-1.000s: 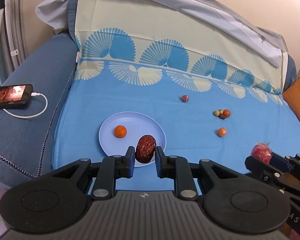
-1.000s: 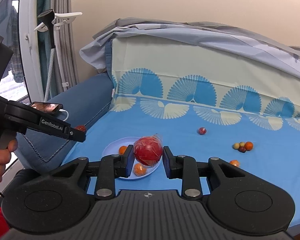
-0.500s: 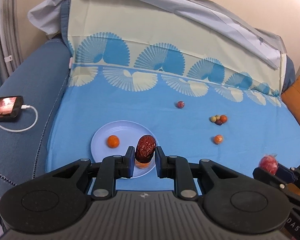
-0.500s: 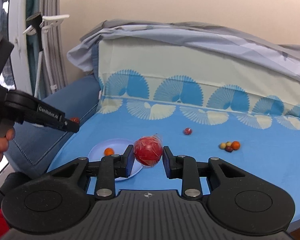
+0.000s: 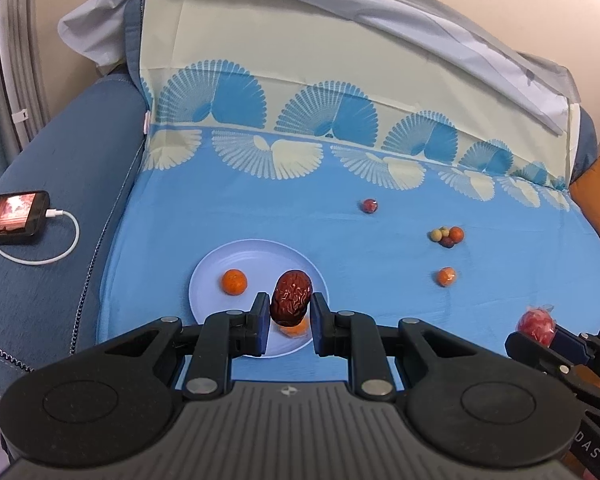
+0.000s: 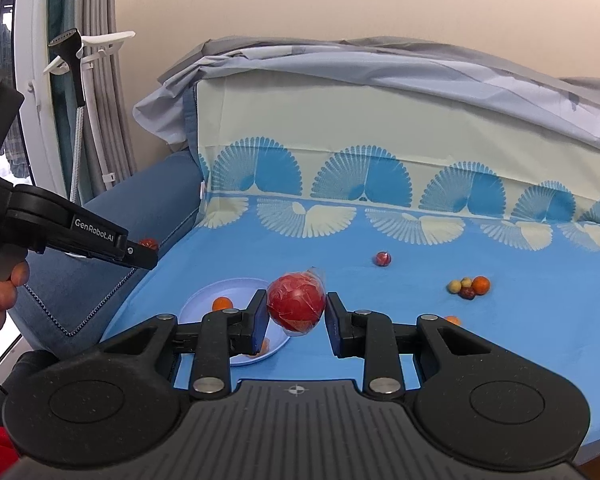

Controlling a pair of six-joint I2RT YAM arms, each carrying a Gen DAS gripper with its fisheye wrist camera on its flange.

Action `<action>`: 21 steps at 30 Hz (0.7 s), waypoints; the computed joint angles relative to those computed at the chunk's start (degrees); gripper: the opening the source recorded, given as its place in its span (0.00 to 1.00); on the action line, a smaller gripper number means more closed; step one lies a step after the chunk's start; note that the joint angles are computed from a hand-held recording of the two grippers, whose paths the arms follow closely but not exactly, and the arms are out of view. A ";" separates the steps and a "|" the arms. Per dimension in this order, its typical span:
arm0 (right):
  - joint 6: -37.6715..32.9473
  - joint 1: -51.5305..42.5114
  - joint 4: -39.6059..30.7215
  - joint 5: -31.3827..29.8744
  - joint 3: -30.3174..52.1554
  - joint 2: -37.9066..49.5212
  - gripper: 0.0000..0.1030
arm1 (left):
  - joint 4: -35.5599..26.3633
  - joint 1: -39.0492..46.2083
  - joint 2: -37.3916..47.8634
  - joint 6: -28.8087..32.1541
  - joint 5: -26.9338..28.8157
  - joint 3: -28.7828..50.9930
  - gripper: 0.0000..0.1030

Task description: Organize fruits

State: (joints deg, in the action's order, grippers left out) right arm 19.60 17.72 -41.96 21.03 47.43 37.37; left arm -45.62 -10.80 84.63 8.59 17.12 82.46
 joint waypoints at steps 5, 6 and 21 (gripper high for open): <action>-0.84 -2.80 2.65 -3.75 -1.17 2.47 0.31 | -0.04 1.01 2.43 0.37 -0.18 0.94 0.22; -0.92 -3.05 3.35 -4.28 -1.38 3.21 0.31 | -0.02 1.23 2.99 0.40 -0.23 1.16 0.22; -4.09 -5.89 20.45 -14.35 0.52 29.16 0.31 | 1.32 4.21 19.63 1.74 -3.00 9.00 0.22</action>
